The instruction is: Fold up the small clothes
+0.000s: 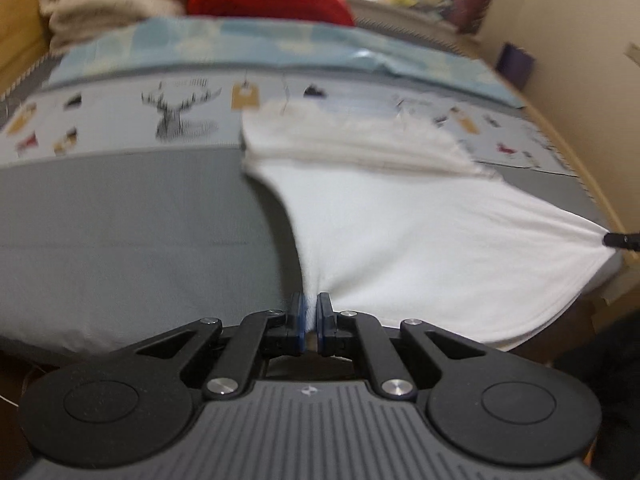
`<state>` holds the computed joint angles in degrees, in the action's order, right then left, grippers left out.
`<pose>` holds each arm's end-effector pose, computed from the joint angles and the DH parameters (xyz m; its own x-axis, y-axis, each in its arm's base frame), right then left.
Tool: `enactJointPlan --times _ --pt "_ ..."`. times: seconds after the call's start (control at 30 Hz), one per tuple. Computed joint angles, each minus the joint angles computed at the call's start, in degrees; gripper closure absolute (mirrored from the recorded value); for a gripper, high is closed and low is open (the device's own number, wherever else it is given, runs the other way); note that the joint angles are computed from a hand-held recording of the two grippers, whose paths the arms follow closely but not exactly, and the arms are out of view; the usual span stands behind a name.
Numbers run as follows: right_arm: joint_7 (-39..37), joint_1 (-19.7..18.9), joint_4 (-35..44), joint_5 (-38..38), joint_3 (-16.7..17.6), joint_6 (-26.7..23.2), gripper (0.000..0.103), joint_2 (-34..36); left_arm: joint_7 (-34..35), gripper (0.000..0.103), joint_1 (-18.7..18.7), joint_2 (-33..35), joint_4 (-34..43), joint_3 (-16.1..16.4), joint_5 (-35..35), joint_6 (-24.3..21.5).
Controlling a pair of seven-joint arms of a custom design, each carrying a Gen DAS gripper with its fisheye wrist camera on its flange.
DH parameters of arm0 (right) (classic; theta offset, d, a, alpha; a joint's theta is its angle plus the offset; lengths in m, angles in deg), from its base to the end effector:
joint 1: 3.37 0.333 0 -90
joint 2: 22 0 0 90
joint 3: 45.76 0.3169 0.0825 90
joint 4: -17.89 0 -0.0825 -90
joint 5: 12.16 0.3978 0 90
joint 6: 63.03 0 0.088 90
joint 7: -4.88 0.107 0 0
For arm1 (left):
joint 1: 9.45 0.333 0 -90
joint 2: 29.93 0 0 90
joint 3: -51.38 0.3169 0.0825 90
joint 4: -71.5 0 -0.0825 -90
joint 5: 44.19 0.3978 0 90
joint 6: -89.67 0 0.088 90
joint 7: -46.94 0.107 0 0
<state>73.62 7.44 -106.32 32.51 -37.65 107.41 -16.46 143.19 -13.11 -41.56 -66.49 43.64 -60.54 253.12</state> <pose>0.5790 0.1456 0.4103 0.0959 -0.9283 -0.3593 -0.7900 0.1487 -0.5948 0.5122 -0.0897 0.4560 -0.1122 -0.9843 0.1362 -0.8030 0.0091 -0.5959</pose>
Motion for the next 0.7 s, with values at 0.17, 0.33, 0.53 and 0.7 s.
enactJointPlan --times 0.17,0.33,0.53,0.7 --pt "-20.2 0.8 -6.9 19.9 -3.6 -9.9 0.097 -13.0 9.5 0.098 -3.0 -12.6 -5.0 5.8 -8.9 -6.2" --pt "-30.1 4.2 -8.0 33.9 -9.9 -14.7 0.098 -16.1 11.2 0.098 -2.3 -9.0 -1.8 6.4 -13.1 -5.4" --pt "-23.1 3.4 8.2 28.4 -6.8 -8.9 0.098 1.8 3.4 0.098 2.4 15.8 18.4 3.0 -4.1 -4.3" --pt "5.3 7.0 27.6 1.3 -11.7 -8.5 0.098 21.6 -4.1 0.096 3.3 33.5 34.7 3.3 1.5 -5.7"
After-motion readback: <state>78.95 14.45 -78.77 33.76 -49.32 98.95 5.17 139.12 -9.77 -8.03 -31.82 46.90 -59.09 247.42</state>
